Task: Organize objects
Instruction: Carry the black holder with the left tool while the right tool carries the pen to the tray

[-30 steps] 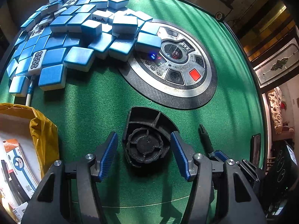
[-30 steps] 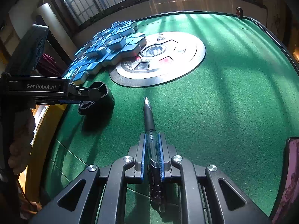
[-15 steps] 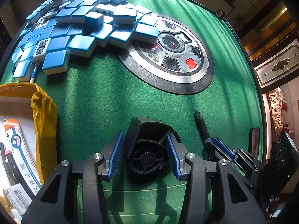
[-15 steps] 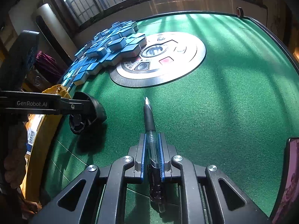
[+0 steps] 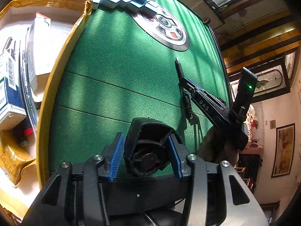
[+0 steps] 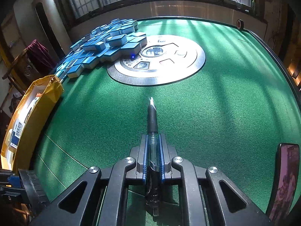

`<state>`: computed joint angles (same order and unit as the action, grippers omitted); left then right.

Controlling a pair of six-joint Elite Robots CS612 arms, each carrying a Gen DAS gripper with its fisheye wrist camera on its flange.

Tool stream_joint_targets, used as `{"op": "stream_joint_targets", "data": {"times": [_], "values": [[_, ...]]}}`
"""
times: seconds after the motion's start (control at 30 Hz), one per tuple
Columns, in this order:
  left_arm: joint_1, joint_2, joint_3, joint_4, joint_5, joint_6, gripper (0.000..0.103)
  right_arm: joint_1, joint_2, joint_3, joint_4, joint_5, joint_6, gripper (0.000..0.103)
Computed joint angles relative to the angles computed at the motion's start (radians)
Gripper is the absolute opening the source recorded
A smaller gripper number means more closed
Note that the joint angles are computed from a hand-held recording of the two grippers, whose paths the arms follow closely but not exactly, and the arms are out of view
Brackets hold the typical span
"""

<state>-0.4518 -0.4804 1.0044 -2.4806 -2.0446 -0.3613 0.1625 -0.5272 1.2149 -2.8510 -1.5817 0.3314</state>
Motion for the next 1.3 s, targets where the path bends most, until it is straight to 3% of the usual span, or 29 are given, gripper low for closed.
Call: {"op": "stream_joint_targets", "data": {"times": [0.23, 0.47, 0.63, 0.97, 1.3], "values": [[0.024, -0.047, 0.101, -0.110, -0.021, -0.031, 0.044, 0.020, -0.032, 0.057, -0.060, 0.178, 0.063, 0.009], [0.057, -0.075, 0.148, -0.207, -0.043, -0.075, 0.044, 0.057, -0.045, 0.030, -0.096, 0.266, 0.014, 0.009], [0.090, -0.097, 0.182, -0.293, -0.035, -0.126, 0.044, 0.077, -0.024, -0.039, -0.062, 0.329, -0.025, 0.010], [0.146, -0.078, 0.143, -0.325, 0.056, -0.217, 0.044, 0.107, 0.078, -0.263, 0.095, 0.373, -0.107, 0.010], [0.171, 0.005, -0.009, -0.167, 0.099, -0.224, 0.044, 0.118, 0.227, -0.565, 0.319, 0.381, -0.126, 0.010]]}}
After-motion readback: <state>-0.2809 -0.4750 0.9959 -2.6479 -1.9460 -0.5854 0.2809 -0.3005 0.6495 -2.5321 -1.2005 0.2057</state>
